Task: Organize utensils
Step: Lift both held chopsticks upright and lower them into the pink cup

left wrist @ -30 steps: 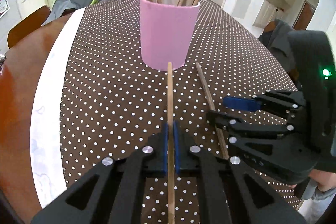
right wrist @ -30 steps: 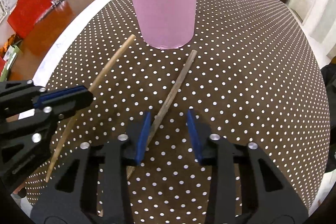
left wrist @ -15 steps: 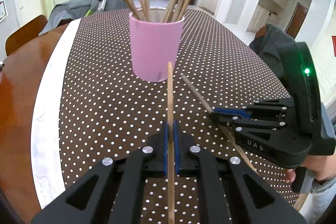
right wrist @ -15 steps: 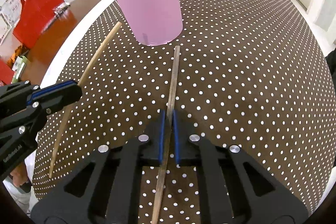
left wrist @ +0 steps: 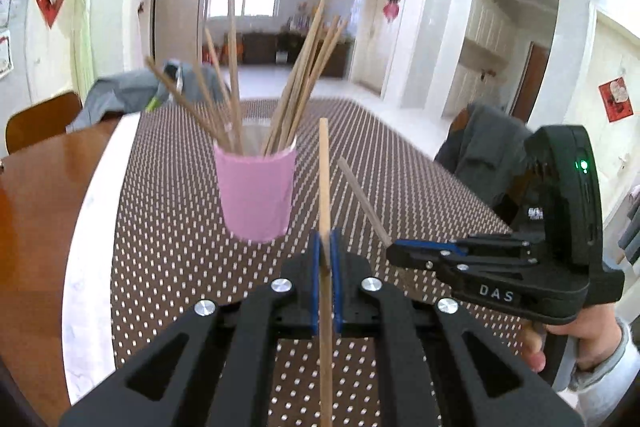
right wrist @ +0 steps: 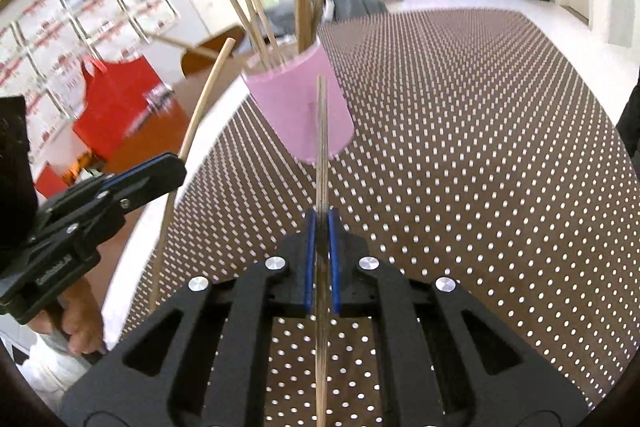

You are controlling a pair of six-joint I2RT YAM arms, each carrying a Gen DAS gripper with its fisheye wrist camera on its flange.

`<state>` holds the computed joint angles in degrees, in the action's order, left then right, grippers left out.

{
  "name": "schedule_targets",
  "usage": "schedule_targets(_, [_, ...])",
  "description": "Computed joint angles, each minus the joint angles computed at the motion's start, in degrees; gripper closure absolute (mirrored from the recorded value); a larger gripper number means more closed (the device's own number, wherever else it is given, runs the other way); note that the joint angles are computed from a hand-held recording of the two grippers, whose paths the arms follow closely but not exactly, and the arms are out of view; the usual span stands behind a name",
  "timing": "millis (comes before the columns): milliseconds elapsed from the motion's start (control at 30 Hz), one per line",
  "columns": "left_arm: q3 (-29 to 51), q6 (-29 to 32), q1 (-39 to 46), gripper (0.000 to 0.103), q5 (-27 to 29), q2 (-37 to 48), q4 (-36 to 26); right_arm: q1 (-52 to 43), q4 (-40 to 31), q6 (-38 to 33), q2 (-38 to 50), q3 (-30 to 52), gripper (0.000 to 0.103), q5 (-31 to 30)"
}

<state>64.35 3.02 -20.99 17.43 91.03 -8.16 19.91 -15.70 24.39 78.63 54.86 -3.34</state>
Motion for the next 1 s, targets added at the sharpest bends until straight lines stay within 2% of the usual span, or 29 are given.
schedule_targets(267, [-6.7,-1.19,-3.03,0.097,-3.32,-6.03,12.08,4.08,5.06,-1.82,-7.93,-2.62,0.096,6.74])
schedule_targets(500, [-10.59,-1.76,-4.41,0.097,-5.46,-8.88,21.93,10.56,10.12,-3.31,-11.22,-3.87,0.096,15.79])
schedule_targets(633, [-11.38,-1.87,-4.99,0.097,-7.25,-9.08,25.63,11.4,12.25,-4.03,-10.82,-3.6,0.096,16.88])
schedule_targets(800, [-13.59,-2.2,-4.99,0.097,-9.59,-8.28,36.6,11.58,14.55,-4.79,-10.02,-2.58,0.096,17.65])
schedule_targets(900, [-13.61,-4.41,-4.05,0.097,-8.32,-7.37,41.38,11.68,15.31,-4.93,-8.71,-1.05,0.096,17.85])
schedule_targets(1000, [-13.29,-5.16,-3.56,0.097,-9.37,-5.42,46.63,11.06,16.56,-5.63,-7.61,-0.14,0.096,17.08])
